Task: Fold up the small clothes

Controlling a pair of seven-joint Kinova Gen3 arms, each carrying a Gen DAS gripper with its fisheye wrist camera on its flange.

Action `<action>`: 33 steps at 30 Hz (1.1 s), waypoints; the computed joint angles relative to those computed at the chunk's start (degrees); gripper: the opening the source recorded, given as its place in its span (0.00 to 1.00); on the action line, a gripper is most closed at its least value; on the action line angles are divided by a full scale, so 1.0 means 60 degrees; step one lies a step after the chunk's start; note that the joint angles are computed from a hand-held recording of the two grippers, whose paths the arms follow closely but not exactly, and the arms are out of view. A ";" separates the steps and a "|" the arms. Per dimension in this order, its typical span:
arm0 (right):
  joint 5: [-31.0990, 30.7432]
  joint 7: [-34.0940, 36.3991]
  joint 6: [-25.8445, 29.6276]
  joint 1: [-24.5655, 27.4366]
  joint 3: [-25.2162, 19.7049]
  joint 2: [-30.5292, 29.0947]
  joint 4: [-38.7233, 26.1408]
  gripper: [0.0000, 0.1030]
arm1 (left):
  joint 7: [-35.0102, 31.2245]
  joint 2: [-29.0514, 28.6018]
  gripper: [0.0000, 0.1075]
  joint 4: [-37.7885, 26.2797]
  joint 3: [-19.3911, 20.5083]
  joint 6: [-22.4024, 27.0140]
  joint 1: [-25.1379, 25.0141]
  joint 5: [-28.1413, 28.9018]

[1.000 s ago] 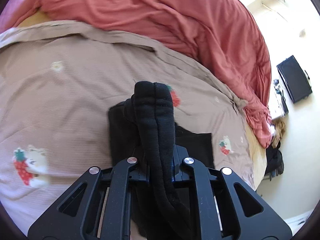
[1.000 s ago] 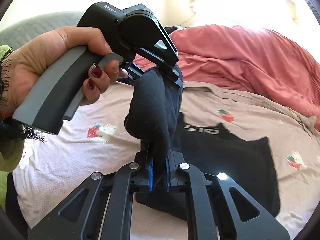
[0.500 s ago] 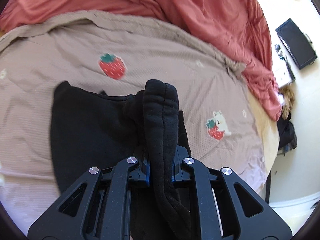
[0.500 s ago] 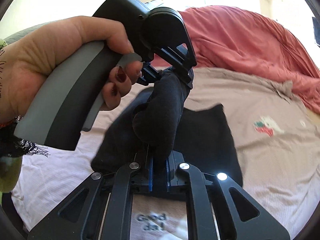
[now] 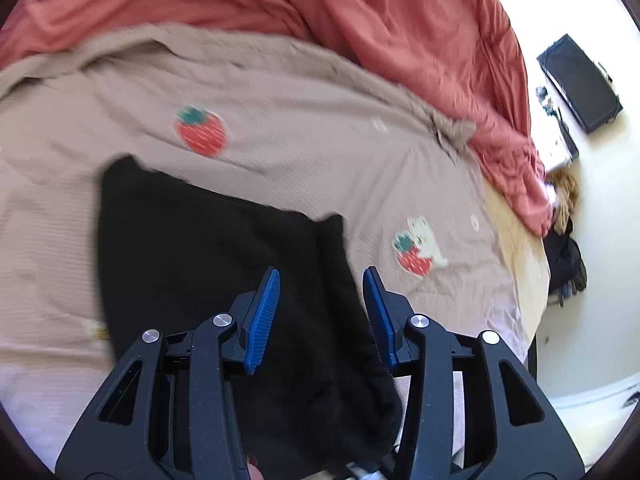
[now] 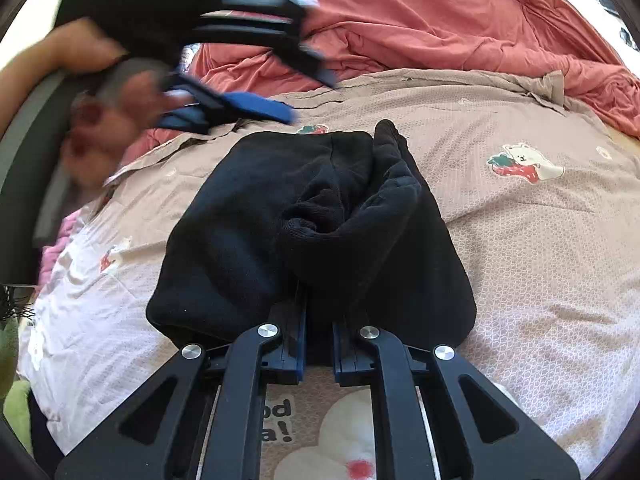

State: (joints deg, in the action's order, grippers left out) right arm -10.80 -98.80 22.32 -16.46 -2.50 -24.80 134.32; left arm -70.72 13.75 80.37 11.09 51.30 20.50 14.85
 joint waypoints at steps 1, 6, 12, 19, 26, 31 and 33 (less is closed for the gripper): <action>-0.0133 0.0064 0.0060 -0.0168 0.0236 -0.0005 -0.0033 0.09 | 0.0154 -0.0317 0.35 0.0293 -0.0154 -0.0113 0.0014 -0.0217; -0.0799 0.0433 0.0572 -0.0497 0.1189 -0.0015 -0.0212 0.17 | 0.0666 -0.1410 0.38 0.1549 -0.0370 -0.0388 -0.0138 -0.1141; -0.0613 0.0124 0.1749 0.0399 0.0708 -0.0304 -0.0466 0.35 | 0.0755 -0.2285 0.42 0.3080 -0.0276 -0.0812 -0.0361 -0.1348; -0.1108 0.0585 0.1483 0.0176 0.1513 -0.1189 -0.0391 0.53 | 0.0676 -0.3031 0.44 0.4361 -0.0091 -0.1363 -0.0362 -0.1202; -0.1971 0.1863 0.1516 -0.1181 0.3089 -0.0621 -0.0900 0.64 | 0.0612 -0.2980 0.44 0.4606 0.0130 -0.1439 -0.0238 -0.1219; -0.3317 0.3329 0.2135 -0.2165 0.4391 0.0652 -0.1781 0.60 | 0.1233 -0.2892 0.44 0.4482 0.0391 -0.1312 -0.0074 -0.2054; -0.3316 0.3543 0.2438 -0.2004 0.4227 0.1180 -0.2133 0.52 | 0.1393 -0.2838 0.44 0.4408 0.0448 -0.1213 0.0011 -0.2332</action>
